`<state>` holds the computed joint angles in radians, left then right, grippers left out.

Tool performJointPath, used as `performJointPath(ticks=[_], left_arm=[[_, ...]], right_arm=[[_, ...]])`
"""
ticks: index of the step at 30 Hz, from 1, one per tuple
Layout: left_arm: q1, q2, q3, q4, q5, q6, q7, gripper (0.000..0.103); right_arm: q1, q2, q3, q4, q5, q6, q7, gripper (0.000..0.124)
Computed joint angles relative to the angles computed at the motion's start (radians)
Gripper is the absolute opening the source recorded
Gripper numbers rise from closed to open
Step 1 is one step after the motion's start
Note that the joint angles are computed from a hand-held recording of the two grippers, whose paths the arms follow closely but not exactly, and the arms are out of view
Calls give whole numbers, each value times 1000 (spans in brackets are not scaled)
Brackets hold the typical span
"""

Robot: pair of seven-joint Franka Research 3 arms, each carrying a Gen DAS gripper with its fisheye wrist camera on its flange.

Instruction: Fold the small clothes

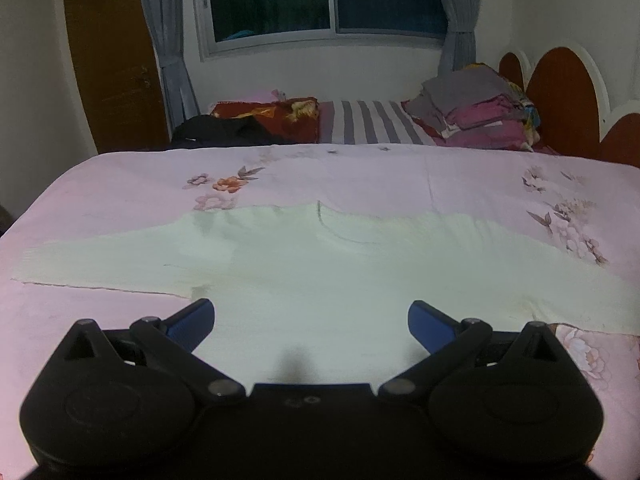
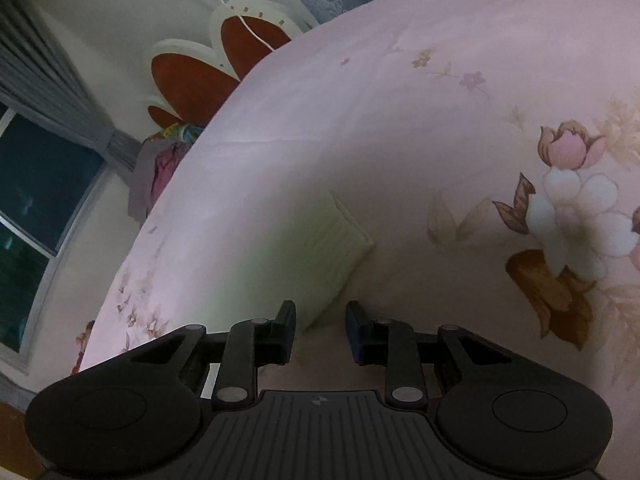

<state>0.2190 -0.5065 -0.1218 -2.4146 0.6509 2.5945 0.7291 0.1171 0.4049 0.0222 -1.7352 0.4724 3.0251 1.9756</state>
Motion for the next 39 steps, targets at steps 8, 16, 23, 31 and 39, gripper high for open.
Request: performJointPath(ticks=[8, 16, 23, 31, 39], left_arm=[[-12, 27, 7, 21, -15, 16, -25, 103], [-3, 3, 37, 2, 7, -48, 40, 103], [-9, -43, 178, -65, -169, -21, 279, 103], [25, -11, 287, -90, -337, 48, 584, 103], [40, -18, 388, -107, -550, 115, 817, 103]], right_arm=[[-38, 1, 42, 9, 63, 12, -47, 23], [78, -24, -76, 1, -151, -27, 22, 2], [17, -20, 189, 89, -11, -51, -324, 2], [287, 0, 142, 183, -129, -170, -382, 2], [461, 198, 112, 448, -264, -298, -341, 2]])
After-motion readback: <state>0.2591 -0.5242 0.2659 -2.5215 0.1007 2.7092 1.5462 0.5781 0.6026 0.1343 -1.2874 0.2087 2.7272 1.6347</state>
